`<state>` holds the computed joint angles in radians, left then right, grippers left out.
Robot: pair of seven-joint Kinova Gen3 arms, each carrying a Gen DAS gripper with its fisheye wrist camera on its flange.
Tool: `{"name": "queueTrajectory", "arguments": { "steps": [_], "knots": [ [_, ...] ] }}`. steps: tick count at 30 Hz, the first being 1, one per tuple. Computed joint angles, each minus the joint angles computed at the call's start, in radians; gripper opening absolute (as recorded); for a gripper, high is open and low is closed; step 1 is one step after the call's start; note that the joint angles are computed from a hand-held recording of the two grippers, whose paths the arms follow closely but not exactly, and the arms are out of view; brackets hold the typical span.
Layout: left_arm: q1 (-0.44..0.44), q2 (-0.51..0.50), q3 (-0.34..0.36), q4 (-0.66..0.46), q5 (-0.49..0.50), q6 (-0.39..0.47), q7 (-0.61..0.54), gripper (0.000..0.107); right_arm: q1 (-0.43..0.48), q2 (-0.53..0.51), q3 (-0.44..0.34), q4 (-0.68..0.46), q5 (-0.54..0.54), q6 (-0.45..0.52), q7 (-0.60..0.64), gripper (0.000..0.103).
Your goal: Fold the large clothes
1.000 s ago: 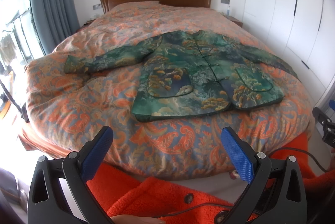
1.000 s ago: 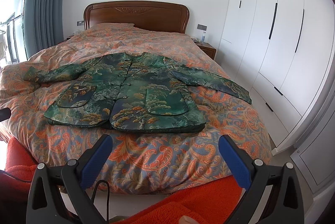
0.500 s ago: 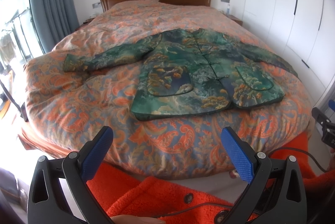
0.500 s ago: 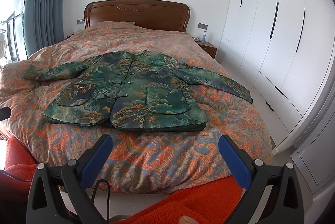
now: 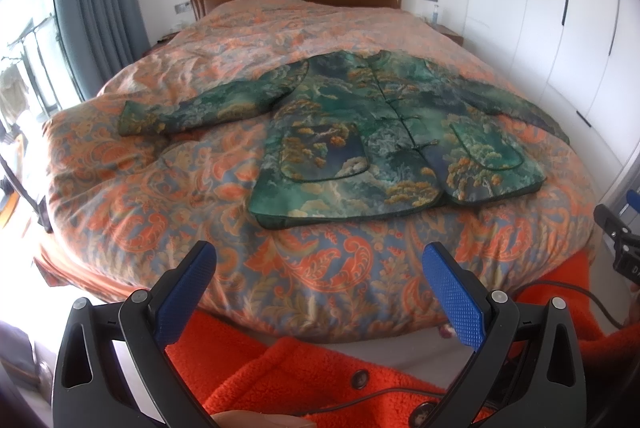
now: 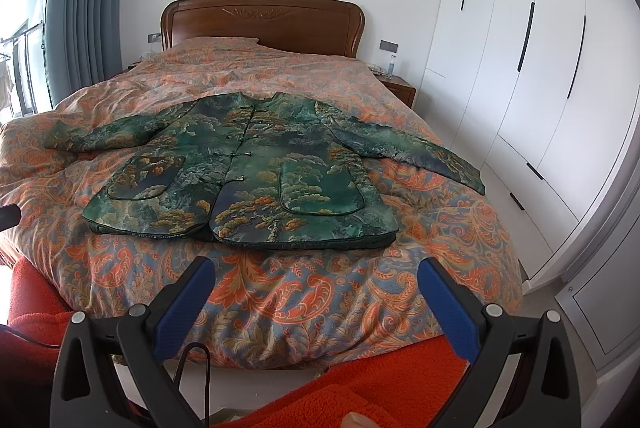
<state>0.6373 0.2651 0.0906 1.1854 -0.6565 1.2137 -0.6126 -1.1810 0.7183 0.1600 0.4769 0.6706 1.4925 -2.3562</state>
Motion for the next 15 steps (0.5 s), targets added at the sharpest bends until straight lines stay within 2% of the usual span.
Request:
{"name": "queueTrajectory", "arguments": {
  "steps": [8,15],
  "knots": [
    [-0.007,0.001,0.002,0.009,0.014,-0.007,-0.001,0.103,0.010,0.000,-0.005,0.010,-0.008,-0.010,0.000,0.103],
    [-0.028,0.016,0.000,-0.028,0.055,0.004,-0.052,0.103,0.019,0.009,-0.010,0.004,-0.021,-0.008,0.008,0.103]
  ]
}}
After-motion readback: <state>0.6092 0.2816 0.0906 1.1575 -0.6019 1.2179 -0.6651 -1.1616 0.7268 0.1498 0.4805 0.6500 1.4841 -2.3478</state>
